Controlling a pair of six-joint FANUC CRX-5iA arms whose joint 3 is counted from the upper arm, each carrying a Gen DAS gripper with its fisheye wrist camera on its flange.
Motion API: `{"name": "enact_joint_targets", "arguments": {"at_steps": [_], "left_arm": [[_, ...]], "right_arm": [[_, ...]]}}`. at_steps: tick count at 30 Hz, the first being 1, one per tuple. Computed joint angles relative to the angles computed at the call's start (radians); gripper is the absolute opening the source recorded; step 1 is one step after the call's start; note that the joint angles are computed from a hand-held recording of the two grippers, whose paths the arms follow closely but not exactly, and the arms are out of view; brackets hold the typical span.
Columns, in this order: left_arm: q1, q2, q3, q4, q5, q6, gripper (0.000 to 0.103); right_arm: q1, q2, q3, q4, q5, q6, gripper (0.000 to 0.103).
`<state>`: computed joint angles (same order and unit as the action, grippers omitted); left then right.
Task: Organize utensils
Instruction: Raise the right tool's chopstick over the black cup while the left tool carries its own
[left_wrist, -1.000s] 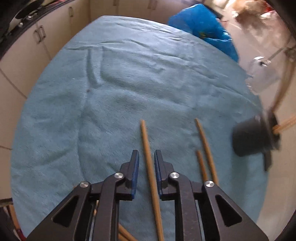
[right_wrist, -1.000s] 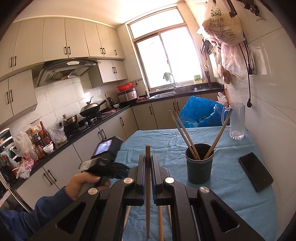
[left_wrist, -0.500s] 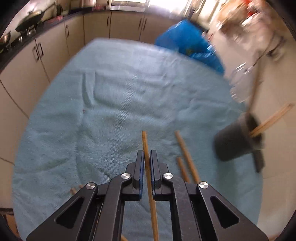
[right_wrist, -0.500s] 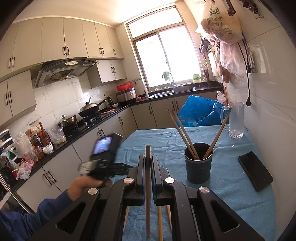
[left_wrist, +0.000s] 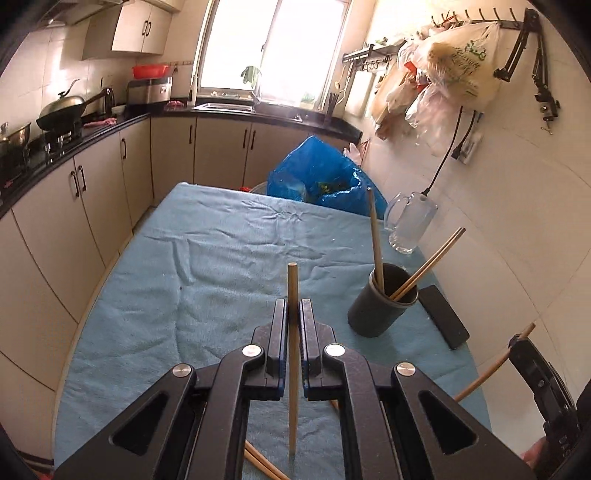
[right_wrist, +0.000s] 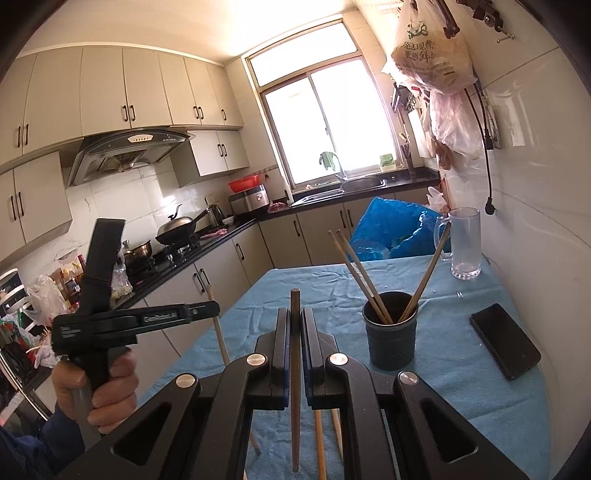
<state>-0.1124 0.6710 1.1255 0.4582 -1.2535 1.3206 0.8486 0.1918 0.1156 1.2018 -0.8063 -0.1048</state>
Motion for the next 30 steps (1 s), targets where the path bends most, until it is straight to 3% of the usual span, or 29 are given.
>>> {"name": "enact_joint_targets", "arguments": {"at_steps": [16, 30], "left_arm": [[-0.007, -0.102, -0.15, 0.019, 0.081, -0.056, 0.005], [-0.025, -0.142, -0.202, -0.002, 0.118, -0.084, 0.005]], "right_arm": [[0.004, -0.039, -0.054, 0.063, -0.044, -0.117, 0.006], [0.007, -0.055, -0.069, 0.082, -0.059, -0.138, 0.006]]}}
